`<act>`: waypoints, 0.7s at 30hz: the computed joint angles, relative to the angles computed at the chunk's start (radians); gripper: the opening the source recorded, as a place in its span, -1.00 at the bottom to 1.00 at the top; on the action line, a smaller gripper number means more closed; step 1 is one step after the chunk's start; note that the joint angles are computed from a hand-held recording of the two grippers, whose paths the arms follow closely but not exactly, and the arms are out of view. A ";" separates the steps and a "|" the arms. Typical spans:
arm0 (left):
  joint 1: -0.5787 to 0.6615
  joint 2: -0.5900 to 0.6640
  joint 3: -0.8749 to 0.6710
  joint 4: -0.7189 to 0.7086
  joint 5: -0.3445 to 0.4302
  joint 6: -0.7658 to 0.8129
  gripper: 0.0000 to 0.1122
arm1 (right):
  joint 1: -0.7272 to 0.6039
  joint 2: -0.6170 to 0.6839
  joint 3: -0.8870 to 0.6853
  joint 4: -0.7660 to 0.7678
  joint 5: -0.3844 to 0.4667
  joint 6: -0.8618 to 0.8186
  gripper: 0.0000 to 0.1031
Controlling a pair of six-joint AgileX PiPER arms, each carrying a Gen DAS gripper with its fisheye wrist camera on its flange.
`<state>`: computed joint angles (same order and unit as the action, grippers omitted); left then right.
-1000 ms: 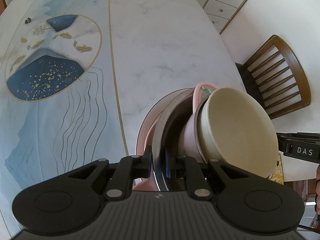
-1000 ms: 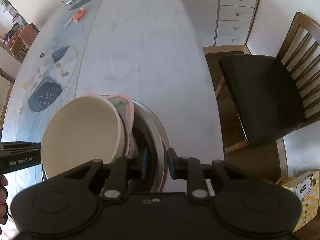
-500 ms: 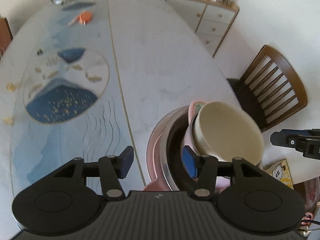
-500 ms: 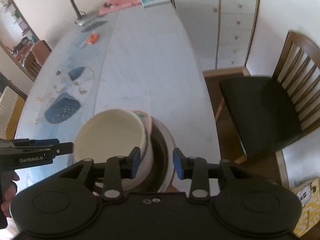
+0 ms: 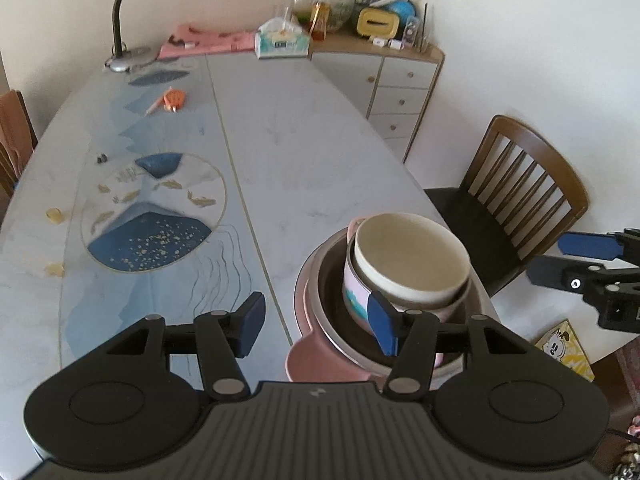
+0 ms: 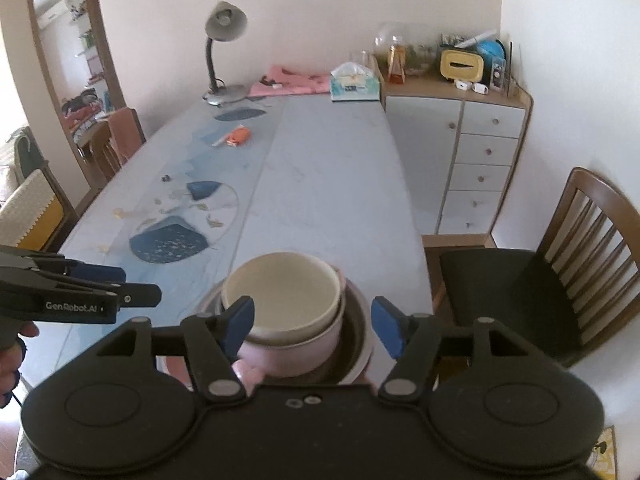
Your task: Organize plates and bowls
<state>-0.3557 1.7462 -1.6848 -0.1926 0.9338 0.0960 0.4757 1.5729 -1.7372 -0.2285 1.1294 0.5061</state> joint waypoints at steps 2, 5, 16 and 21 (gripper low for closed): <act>0.005 -0.048 0.054 -0.015 -0.026 0.019 -0.01 | 0.031 -0.025 0.026 -0.023 -0.015 0.038 0.39; 0.000 -0.113 0.125 -0.004 -0.063 0.026 -0.01 | 0.086 -0.073 0.078 -0.082 -0.042 0.112 0.51; 0.000 -0.301 0.342 -0.058 -0.156 0.087 0.40 | 0.258 -0.191 0.215 -0.248 -0.055 0.357 0.83; -0.008 -0.329 0.380 -0.066 -0.155 0.083 0.41 | 0.325 -0.211 0.242 -0.309 -0.027 0.458 0.98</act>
